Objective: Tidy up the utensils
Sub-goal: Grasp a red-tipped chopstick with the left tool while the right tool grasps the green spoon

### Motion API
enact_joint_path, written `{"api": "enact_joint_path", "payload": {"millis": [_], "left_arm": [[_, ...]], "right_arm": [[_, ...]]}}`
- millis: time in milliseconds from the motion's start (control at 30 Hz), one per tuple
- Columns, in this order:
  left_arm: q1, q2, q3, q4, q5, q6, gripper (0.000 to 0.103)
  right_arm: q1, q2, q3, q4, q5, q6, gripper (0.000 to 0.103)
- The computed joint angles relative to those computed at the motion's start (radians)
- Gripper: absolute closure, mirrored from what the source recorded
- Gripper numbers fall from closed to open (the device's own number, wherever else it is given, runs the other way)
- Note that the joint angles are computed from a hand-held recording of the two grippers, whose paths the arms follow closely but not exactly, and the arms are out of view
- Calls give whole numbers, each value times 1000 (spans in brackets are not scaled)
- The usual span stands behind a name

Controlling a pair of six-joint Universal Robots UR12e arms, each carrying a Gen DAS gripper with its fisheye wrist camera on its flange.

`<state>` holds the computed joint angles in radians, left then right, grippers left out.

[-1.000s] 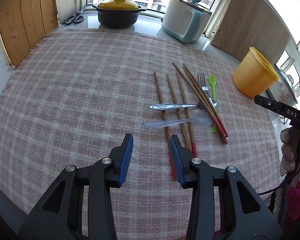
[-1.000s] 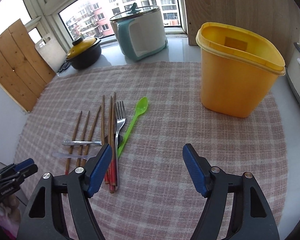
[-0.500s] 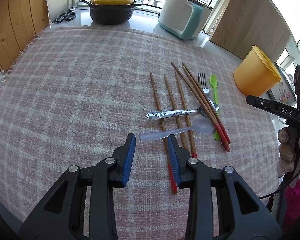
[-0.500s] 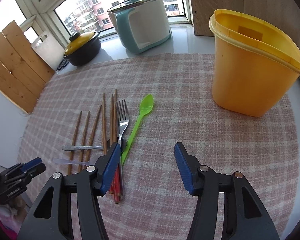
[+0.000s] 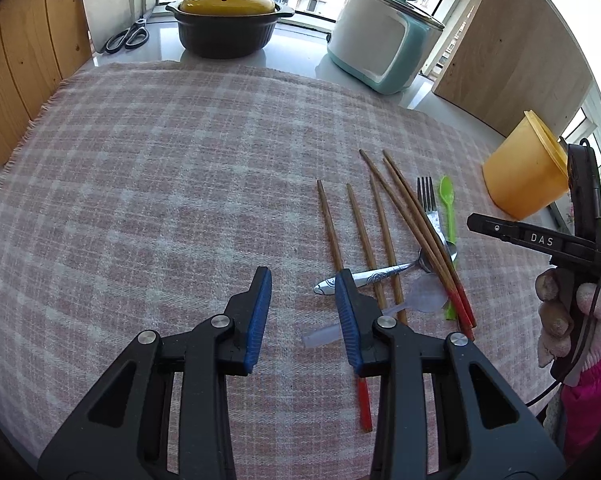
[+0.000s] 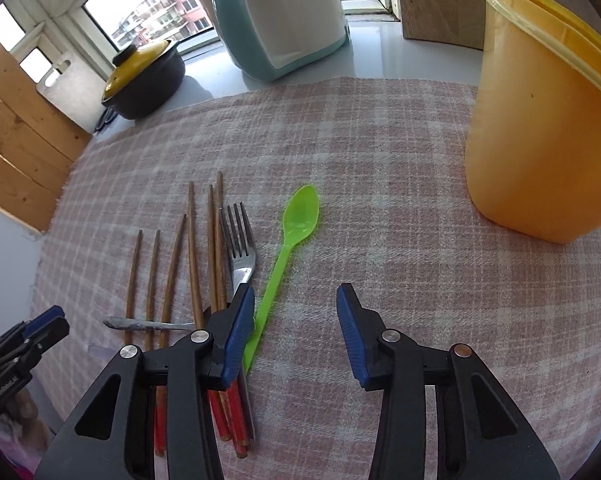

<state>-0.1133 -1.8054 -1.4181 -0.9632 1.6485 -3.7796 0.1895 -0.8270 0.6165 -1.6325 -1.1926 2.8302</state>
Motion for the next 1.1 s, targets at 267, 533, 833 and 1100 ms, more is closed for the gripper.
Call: {"api": "enact_joint_path", "payload": {"millis": [267, 533, 833, 1100], "left_arm": [[29, -60, 63, -53, -94, 30, 74], [41, -118, 135, -152, -148, 58, 77], [23, -149, 177, -205, -97, 93, 78], [34, -134, 147, -167, -93, 79, 96]], "right_arm": [[14, 70, -117, 72, -33, 31, 68], [19, 116, -200, 136, -45, 36, 70], [27, 151, -268, 179, -56, 22, 72], [53, 153, -275, 170, -130, -40, 81]]}}
